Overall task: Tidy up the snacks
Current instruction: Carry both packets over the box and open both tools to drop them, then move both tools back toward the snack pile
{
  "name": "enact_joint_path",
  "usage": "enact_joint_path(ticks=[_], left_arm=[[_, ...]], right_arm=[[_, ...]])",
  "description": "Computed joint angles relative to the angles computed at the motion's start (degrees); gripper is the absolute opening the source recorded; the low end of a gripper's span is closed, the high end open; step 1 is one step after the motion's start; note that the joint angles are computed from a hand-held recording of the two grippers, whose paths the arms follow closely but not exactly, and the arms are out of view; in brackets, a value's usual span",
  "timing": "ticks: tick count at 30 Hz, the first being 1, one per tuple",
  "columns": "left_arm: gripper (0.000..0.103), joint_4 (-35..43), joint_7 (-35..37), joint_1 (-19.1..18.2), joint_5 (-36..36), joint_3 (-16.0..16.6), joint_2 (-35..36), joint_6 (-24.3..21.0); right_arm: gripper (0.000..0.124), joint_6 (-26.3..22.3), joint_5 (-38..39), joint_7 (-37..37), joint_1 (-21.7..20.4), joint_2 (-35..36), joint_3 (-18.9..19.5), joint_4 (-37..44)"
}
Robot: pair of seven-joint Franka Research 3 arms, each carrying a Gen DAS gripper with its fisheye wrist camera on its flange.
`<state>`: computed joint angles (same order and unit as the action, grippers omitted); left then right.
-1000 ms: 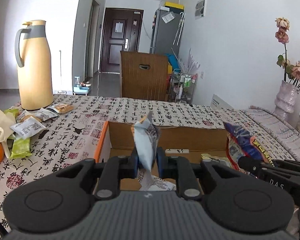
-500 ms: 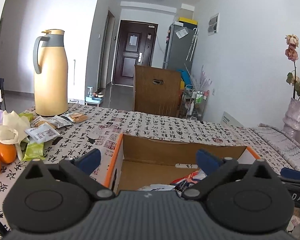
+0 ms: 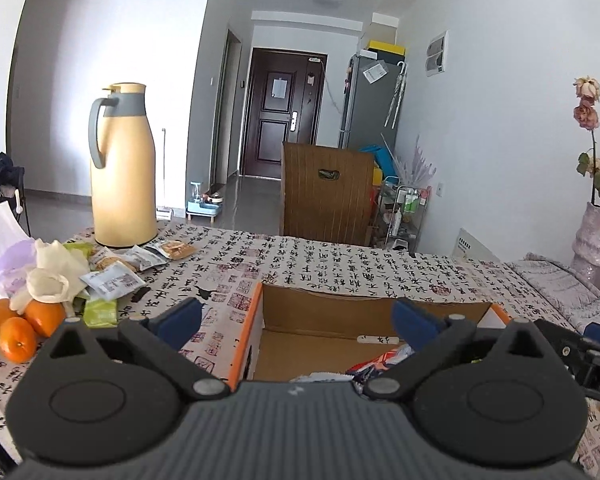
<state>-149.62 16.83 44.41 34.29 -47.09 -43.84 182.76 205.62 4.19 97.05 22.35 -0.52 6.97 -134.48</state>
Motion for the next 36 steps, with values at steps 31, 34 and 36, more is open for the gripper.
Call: enact_joint_path(ticks=[31,34,36], left_arm=[[0.103,-20.76,1.98,-37.77,-0.12,20.99,-18.16,-15.77],[0.103,-22.33,2.09,-40.33,-0.34,22.10,-19.46,-17.25],[0.103,-23.23,2.38,-41.97,-0.57,22.87,-20.33,-18.36]], right_arm=[[0.103,-0.55,6.99,-4.07,5.80,-20.12,0.93,-23.68],[0.103,-1.66,8.45,-5.05,5.75,-21.05,2.02,-24.85],[0.103,-2.52,8.53,-5.01,6.48,-21.55,1.51,-25.43]])
